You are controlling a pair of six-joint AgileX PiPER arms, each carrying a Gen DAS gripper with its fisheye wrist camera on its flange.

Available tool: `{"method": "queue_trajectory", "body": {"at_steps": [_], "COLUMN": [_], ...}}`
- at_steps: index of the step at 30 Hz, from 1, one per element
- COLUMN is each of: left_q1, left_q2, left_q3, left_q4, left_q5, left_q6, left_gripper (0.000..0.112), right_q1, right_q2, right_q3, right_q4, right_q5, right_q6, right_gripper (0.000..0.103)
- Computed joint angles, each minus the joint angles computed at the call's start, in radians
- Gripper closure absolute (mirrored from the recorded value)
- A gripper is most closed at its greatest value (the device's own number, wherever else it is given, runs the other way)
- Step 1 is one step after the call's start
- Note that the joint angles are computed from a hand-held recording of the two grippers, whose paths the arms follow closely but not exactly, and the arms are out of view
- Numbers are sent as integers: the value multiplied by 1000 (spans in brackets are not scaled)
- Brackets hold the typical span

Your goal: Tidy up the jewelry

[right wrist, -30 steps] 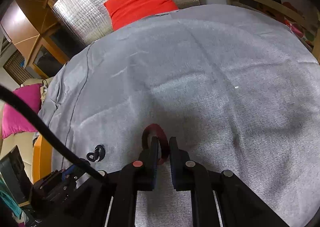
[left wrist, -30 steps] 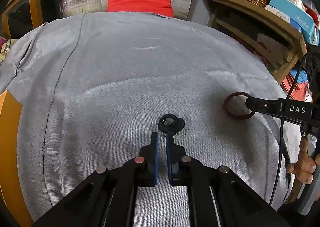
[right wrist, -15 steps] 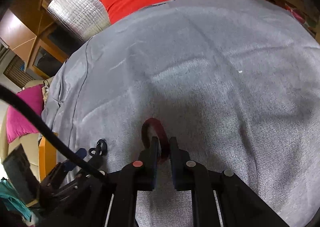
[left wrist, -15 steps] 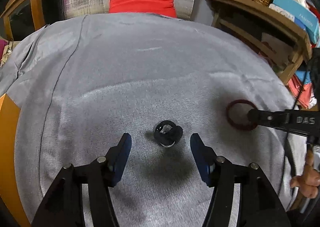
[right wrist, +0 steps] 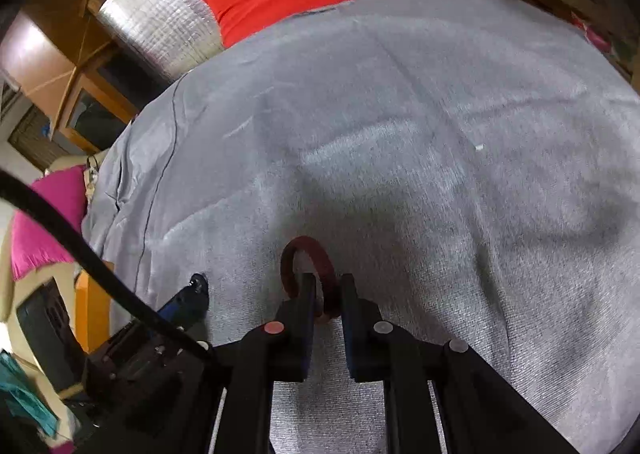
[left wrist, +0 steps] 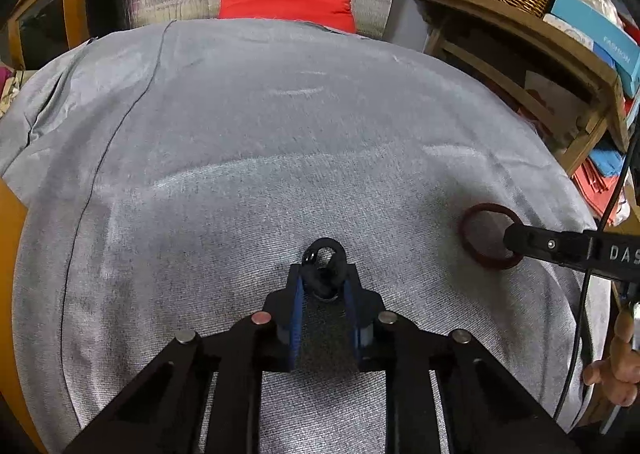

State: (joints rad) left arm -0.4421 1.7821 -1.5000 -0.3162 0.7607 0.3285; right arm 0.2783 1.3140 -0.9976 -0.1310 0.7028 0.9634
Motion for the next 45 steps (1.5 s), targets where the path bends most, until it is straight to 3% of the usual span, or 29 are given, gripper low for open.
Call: {"method": "queue_trajectory", "body": {"at_steps": [20,23,28,32,35,36,41,42,45], "left_q1": [81,84,86,84,75,76,65,63,53], "left_q2": [-156,-169,-159,-160,-163,-162,-149,-149,-149], "left_q3": [73,91,84,80,89,87,78,79,82], "left_q4": [-99,-72,-26,-24,-6,-8,15,18,31], "left_q5": [-30,-36,-20,-20,-34,-31,-28,-28,-33], "left_q6": [63,55,24,14,7,7,-22,-25,-36], "left_gripper": [95,95,95,95,95,95,95,95,95], "right_q1": [155,91,-8,-47,-43,-34,-11,-7,32], "right_q2": [22,2,0,-12,-14,-12,19,31,76], "right_q3": [-62,-36,-4,11,10,6,-26,-34,-73], "right_q4": [-295,-193,-32,27,37,21,-18,-17,-82], "right_q5": [-34,-86,-79,-84,-72,-65,-5,8,81], "right_q6": [277,219,103,55,36,39,16,8,20], "right_gripper": [92,91,90,83,58,57,60,64,89]}}
